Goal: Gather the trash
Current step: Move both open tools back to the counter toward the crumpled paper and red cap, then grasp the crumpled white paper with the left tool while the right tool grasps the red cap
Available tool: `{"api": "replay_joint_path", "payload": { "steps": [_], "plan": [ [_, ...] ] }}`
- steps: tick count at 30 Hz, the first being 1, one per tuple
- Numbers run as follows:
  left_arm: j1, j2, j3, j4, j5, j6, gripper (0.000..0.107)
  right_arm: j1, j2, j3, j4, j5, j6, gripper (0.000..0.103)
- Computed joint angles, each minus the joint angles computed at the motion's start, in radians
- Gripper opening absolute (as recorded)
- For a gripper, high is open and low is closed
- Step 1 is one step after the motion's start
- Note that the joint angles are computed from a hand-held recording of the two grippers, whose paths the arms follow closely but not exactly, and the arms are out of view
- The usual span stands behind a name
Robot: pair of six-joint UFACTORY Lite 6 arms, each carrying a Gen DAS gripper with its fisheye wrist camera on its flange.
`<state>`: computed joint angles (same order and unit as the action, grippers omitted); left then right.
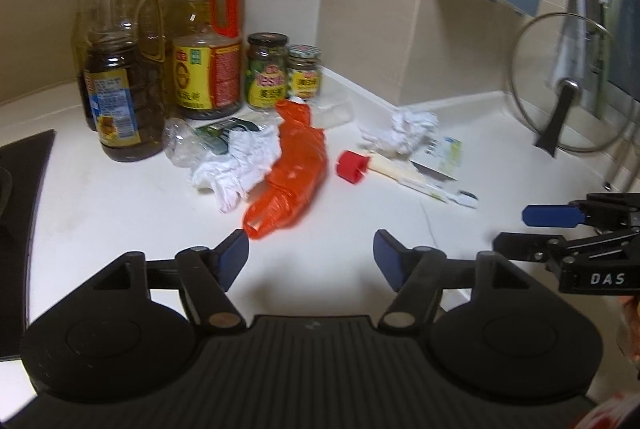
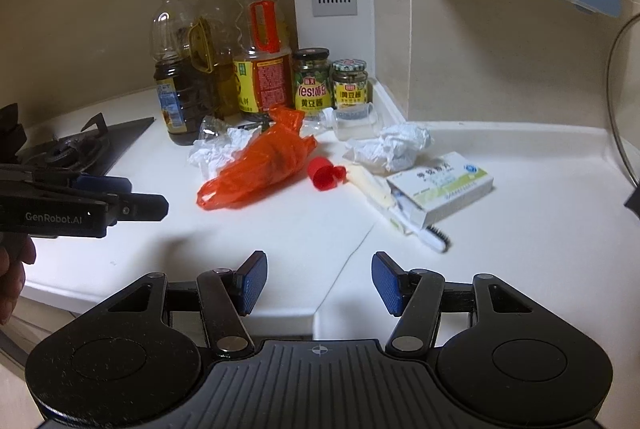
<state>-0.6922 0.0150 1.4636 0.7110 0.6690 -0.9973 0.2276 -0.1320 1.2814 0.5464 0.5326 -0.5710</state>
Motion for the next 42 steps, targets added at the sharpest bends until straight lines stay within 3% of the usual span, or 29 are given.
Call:
{"api": "replay_joint_path", "payload": {
  "steps": [4,8,15,21,26,27,29,31,32,38,42],
  "plan": [
    [0.013,0.060,0.068,0.052,0.038,-0.037,0.069,-0.058,0.075,0.059,0.112,0.032,-0.155,0.058],
    [0.080,0.129,0.151,0.018,0.039,0.060,0.069,-0.085,0.125,0.102,0.136,0.031,-0.173,0.059],
    [0.197,0.323,0.369,-0.037,0.016,0.389,0.069,-0.078,0.202,0.172,0.025,-0.011,0.002,0.059],
    [0.322,0.506,0.592,-0.342,0.003,0.820,0.069,-0.037,0.239,0.211,-0.146,-0.045,0.210,0.059],
    [0.409,0.684,0.798,-0.572,0.058,1.055,0.069,0.011,0.268,0.242,-0.295,-0.053,0.390,0.059],
    [0.426,0.714,0.836,-0.619,0.073,1.086,0.068,0.022,0.277,0.253,-0.321,-0.050,0.422,0.059],
    [0.455,0.766,0.903,-0.702,0.109,1.135,0.053,0.043,0.295,0.277,-0.358,-0.046,0.470,0.059],
    [0.471,0.782,0.920,-0.743,0.119,1.162,0.020,0.069,0.325,0.317,-0.398,-0.042,0.514,0.059],
    [0.475,0.761,0.886,-0.749,0.103,1.162,0.016,0.081,0.343,0.341,-0.414,-0.042,0.532,0.059],
    [0.499,0.551,0.614,-0.806,-0.005,1.141,0.012,0.162,0.533,0.560,-0.511,-0.042,0.596,0.059],
    [0.518,0.432,0.493,-0.837,-0.024,1.123,0.012,0.194,0.725,0.782,-0.558,-0.008,0.565,0.059]
  ]
}}
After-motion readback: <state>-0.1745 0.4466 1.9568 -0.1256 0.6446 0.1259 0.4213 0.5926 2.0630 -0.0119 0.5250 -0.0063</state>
